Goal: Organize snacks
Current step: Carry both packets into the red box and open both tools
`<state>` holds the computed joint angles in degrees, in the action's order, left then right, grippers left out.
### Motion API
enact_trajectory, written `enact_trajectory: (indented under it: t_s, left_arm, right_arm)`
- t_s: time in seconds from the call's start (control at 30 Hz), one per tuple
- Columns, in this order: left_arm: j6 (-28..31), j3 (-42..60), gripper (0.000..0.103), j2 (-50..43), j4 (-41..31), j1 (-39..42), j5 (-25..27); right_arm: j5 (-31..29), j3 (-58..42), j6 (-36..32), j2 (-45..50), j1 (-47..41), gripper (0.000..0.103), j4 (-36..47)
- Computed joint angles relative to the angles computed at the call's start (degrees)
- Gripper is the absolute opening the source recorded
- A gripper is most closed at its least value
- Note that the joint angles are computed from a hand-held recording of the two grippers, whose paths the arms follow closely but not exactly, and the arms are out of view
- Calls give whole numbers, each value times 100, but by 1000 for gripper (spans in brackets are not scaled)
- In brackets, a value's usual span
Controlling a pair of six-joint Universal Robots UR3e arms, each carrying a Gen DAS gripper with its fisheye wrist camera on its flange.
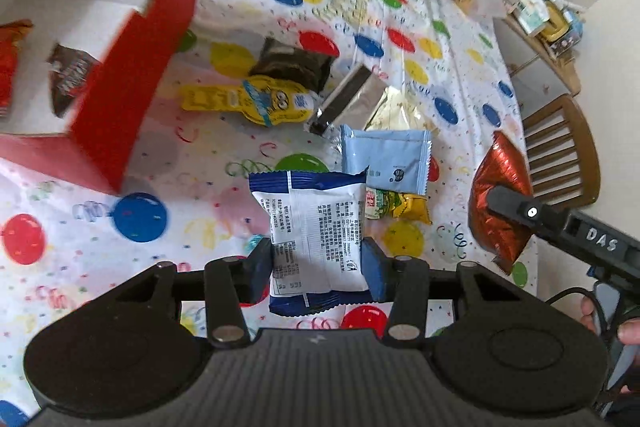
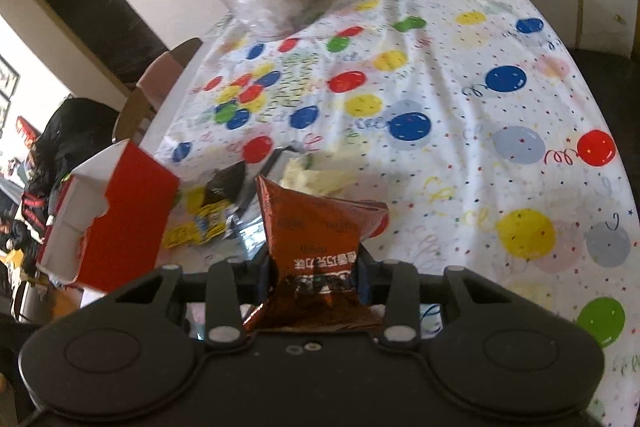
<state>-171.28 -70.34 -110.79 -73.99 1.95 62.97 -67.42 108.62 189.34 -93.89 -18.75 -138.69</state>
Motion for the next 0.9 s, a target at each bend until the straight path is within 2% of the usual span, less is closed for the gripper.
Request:
enact_trajectory:
  t_s: [0.27,0.47,0.7,0.9]
  left_arm:
    - [545,-68,46,682,-481,782,-455]
    - [903,473,46,645,-772,1356,-714]
    - [1193,1483,46,41,-1043,1972,-630]
    - [1419,3318,46,-1179,-1543,2275,-412]
  right_arm:
    - [-67,-367,241,-28,562,38,180]
    - [-338,-1210,614,613,1322,38,15]
    - [-681,-2764,946,1836,2234,38,54]
    - [-1066,-4902,1105,3291,2942,38,625]
